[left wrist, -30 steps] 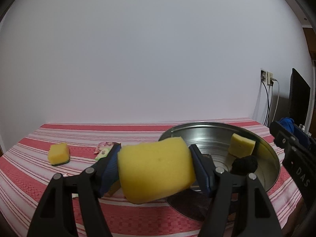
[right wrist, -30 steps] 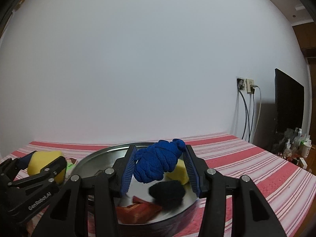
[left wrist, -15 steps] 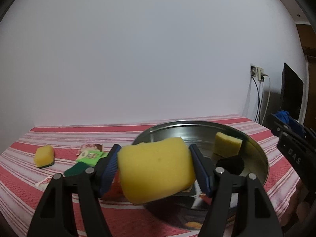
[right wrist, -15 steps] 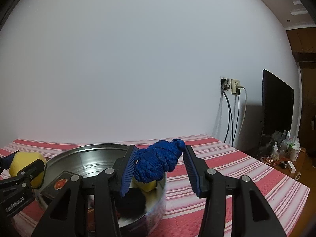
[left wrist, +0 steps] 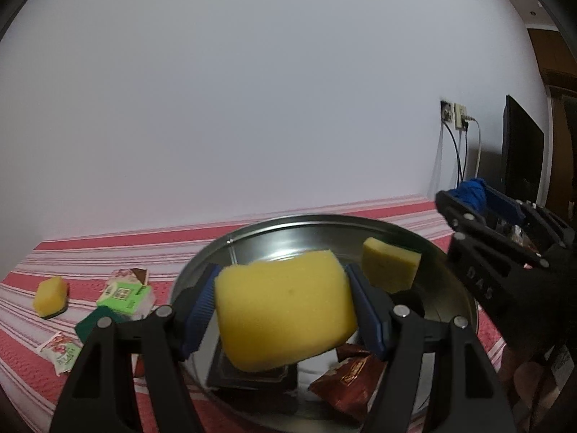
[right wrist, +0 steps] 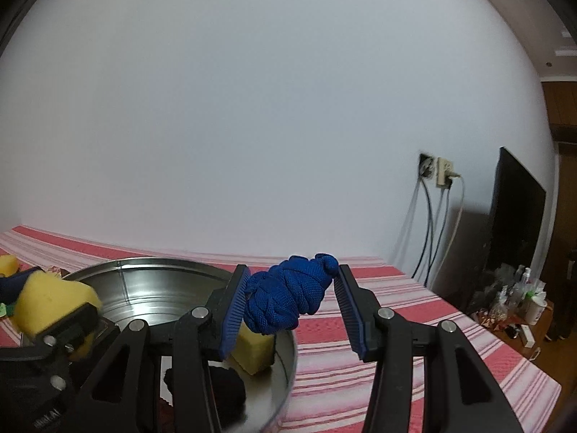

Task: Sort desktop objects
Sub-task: 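Carry the blue glove and yellow sponge over the silver tin with both grippers, then open both grippers to drop the sponge and blue glove into the tin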

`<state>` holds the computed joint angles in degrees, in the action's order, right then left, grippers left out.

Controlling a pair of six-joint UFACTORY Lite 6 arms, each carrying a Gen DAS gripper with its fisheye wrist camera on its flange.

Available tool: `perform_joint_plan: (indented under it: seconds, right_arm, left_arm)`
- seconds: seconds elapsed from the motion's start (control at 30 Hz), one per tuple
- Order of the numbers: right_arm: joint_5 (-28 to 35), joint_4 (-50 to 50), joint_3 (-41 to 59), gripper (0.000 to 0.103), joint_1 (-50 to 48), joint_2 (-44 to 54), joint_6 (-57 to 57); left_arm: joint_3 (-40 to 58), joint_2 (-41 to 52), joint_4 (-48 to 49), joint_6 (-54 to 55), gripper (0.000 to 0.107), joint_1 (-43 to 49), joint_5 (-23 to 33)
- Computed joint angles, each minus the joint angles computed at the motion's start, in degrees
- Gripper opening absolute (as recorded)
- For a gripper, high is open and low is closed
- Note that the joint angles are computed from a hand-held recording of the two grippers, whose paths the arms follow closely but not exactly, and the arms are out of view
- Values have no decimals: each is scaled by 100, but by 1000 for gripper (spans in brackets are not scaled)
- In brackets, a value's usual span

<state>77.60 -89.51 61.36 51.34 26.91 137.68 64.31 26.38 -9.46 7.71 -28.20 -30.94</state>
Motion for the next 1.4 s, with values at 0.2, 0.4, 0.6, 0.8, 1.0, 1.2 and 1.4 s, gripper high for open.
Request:
perform_joint_plan:
  seconds: [0.2, 0.4, 0.6, 0.8, 1.0, 1.2, 1.4]
  right_arm:
    - [-482, -279, -194, 51, -295, -196, 92]
    - [-624, -441, -57, 51, -381, -104, -88]
    - [-1067, -606, -92, 51, -590, -161, -33]
    - [-1277, -759, -90, 51, -667, -173, -37]
    - [-1795, -1096, -209, 53, -911, -314, 128]
    - [-1550, -1194, -527, 70, -845, -483, 626]
    - [-1365, -1223, -634, 76, -785, -514, 794]
  left_arm:
    - [201, 124, 92, -135, 70, 11, 222]
    - [481, 288, 72, -184, 70, -8, 500]
    - [672, 410, -37, -139, 70, -8, 683]
    - [637, 401, 30, -184, 70, 21, 664]
    - [674, 432, 18, -173, 72, 40, 648]
    - [529, 403, -388, -12, 99, 63, 261]
    - [640, 523, -388, -62, 103, 136, 214]
